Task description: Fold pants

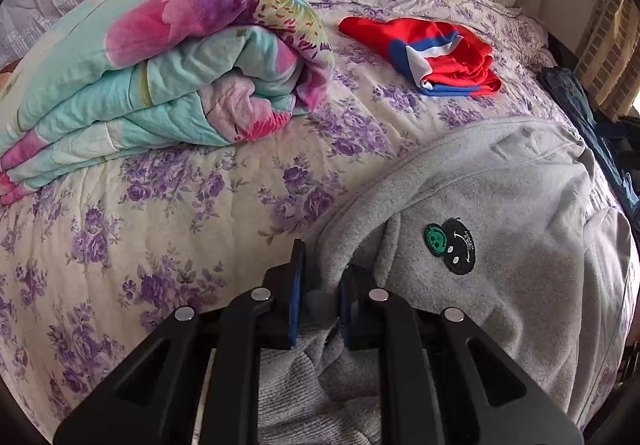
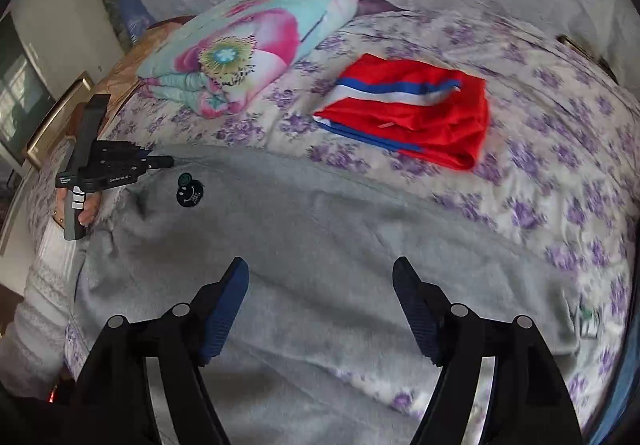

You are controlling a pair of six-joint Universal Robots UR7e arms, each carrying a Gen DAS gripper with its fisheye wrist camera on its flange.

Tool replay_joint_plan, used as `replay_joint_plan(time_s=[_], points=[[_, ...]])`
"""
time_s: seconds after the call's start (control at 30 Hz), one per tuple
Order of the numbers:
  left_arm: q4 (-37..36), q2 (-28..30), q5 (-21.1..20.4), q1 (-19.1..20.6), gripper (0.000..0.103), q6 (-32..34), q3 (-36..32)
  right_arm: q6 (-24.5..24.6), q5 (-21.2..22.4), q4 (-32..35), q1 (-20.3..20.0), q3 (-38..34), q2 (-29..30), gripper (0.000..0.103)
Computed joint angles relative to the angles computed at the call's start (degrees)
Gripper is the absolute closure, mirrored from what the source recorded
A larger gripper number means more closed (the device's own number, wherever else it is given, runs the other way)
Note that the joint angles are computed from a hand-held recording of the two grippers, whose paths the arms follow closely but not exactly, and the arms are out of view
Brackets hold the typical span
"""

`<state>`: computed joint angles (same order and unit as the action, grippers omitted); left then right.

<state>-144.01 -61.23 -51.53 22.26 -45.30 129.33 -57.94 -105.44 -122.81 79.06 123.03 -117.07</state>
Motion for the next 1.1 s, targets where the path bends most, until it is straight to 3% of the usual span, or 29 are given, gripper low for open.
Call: replay_joint_plan(time_s=[0.1, 0.23, 0.37, 0.5, 0.6, 0.67, 0.87, 1.0, 1.1], points=[[-1.28, -0.56, -0.27, 0.03, 0.089, 0.54, 0.64, -0.09, -5.74, -5.51, 8.72, -0.82, 12.24, 0.028], [-1.43, -0.42, 0.09, -0.07, 0.089, 1.2, 0.99, 1.62, -12.22, -0.27, 13.97, -5.67, 24.44, 0.028], [-3.09, -0.43, -0.7, 0.66, 0.089, 2.36, 1.16, -2.3, -16.29, -0.3, 16.97, -5.93, 29.04, 0.028], [-3.61, -0.44, -0.93, 1.0, 0.089, 3.06, 1.31, -3.98, -15.98, -0.75, 16.97, -5.89, 31.77, 0.03], [-4.06, -0.5, -1.18, 1.2, 0.089, 3.21, 1.52, -3.28, -14.88, 2.1, 15.24, -6.11, 33.13, 0.088], [-3.85, -0.52, -1.09, 1.13, 0.088, 2.85, 1.53, -6.25, -12.99, -0.24, 14.37, -4.5, 31.67, 0.091], [-3.06, -2.52, 0.28, -1.54, 0.089, 0.42, 1.87, -4.57, -3.06, -0.03, 13.36, -3.83, 23.29, 0.092], [1.84, -4.19, 1.57, -5.14, 0.089, -2.78, 0.34, -2.68, -3.58, -0.11, 14.97, -2.23, 17.93, 0.092], [7.47, -6.59, 1.7, -9.53, 0.089, -5.01, -0.05, -1.42, -2.04, 4.86, 16.16, -0.78, 10.66, 0.092]])
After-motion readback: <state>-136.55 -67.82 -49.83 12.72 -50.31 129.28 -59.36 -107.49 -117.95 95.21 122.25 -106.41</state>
